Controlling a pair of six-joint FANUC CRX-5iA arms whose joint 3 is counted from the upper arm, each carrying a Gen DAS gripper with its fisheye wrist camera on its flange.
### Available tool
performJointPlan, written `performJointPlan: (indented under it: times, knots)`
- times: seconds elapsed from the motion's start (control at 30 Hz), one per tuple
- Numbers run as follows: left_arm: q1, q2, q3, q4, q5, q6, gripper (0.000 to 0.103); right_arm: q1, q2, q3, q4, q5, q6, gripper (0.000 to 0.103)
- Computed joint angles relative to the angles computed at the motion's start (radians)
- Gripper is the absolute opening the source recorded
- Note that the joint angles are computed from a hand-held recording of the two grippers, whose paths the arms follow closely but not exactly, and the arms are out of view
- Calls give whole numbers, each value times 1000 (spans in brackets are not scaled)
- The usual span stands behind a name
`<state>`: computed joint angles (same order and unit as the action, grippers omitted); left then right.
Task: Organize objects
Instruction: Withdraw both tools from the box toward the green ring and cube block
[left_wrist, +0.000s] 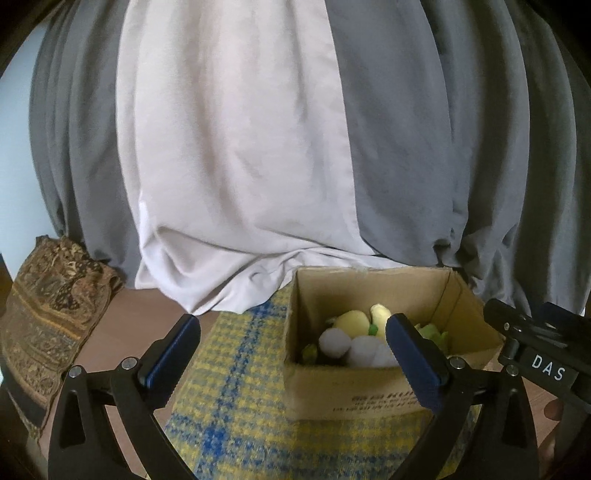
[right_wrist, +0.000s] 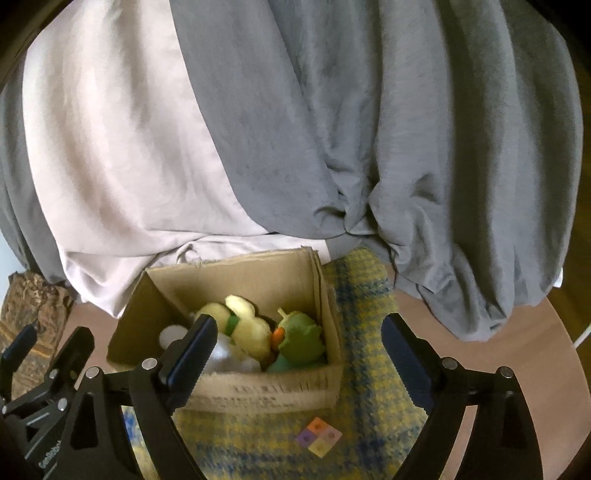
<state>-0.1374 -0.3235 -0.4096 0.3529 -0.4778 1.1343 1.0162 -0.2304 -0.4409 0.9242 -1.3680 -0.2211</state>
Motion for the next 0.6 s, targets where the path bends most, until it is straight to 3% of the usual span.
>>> performJointPlan:
  times: [0.6]
  knots:
    - [72, -210, -245, 31, -48, -37, 103, 188, -55, -146, -73, -70, -181, 91]
